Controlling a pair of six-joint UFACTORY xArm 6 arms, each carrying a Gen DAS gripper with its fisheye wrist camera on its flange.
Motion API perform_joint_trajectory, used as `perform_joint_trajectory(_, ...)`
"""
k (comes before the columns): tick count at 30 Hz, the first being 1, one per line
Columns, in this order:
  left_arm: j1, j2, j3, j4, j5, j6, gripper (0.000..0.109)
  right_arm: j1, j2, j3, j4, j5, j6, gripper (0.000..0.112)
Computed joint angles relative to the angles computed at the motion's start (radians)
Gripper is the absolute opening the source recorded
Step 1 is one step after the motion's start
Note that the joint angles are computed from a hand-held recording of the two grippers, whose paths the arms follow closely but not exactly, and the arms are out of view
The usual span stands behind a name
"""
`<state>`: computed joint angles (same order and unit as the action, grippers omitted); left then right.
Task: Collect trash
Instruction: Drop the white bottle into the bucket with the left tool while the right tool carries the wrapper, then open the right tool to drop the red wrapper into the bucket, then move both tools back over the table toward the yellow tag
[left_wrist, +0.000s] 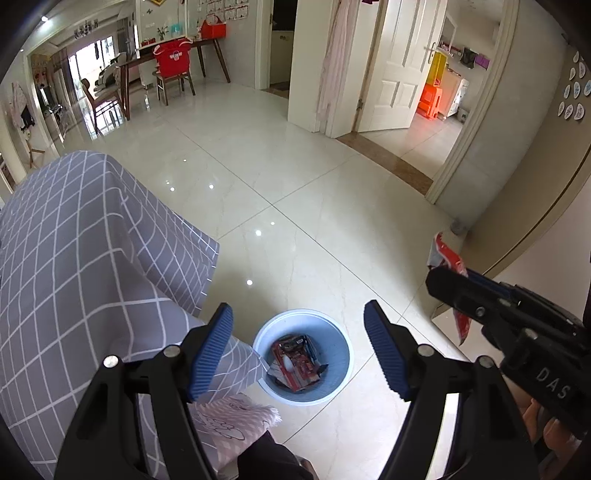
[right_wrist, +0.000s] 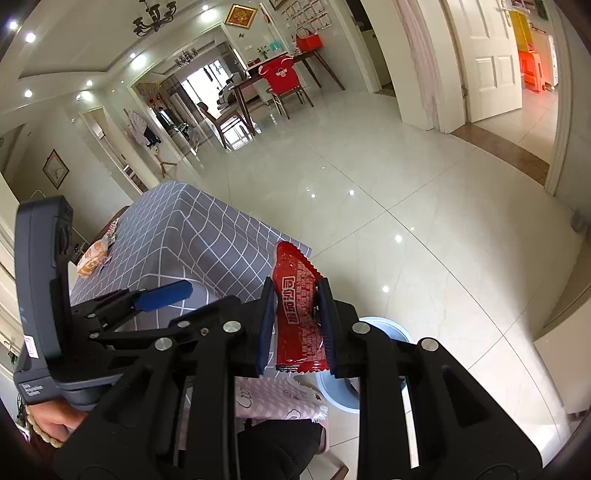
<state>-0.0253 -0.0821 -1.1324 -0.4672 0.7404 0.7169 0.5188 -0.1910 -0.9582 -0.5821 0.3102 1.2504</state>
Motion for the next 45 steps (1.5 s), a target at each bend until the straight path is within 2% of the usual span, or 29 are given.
perform_joint_trajectory(11, 0.039, -0.007, -0.013, -0.011, 0.011, 0.011, 0.072, 0.012, 0.025, -0.027, 0.014, 0.010, -0.013, 0.023)
perform_joint_trajectory(21, 0.039, -0.029, -0.003, 0.009, -0.016, -0.009, 0.072, 0.012, 0.040, -0.044, -0.019, 0.014, 0.002, 0.027)
perform_joint_trajectory(22, 0.042, -0.028, -0.004, 0.012, -0.020, -0.011, 0.072, 0.012, 0.044, -0.049, -0.032, 0.015, 0.011, 0.041)
perform_joint_trajectory(23, 0.044, -0.027, -0.005, 0.017, -0.025, -0.013, 0.072, 0.011, 0.046, -0.053, -0.058, 0.019, 0.038, 0.061)
perform_joint_trajectory(24, 0.045, -0.028, -0.003, 0.034, -0.040, -0.025, 0.072, 0.013, 0.045, -0.057, -0.091, 0.032, 0.071, 0.062)
perform_joint_trajectory(25, 0.045, -0.029, 0.000, 0.043, -0.051, -0.027, 0.072, 0.016, 0.044, -0.064, -0.124, 0.051, 0.101, 0.062)
perform_joint_trajectory(36, 0.097, -0.025, -0.028, 0.014, -0.026, 0.019, 0.072, 0.034, 0.056, -0.099, -0.106, 0.068, 0.070, 0.062)
perform_joint_trajectory(45, 0.219, -0.019, -0.082, -0.030, -0.030, 0.092, 0.072, 0.108, 0.180, -0.278, -0.079, 0.103, -0.001, 0.062)
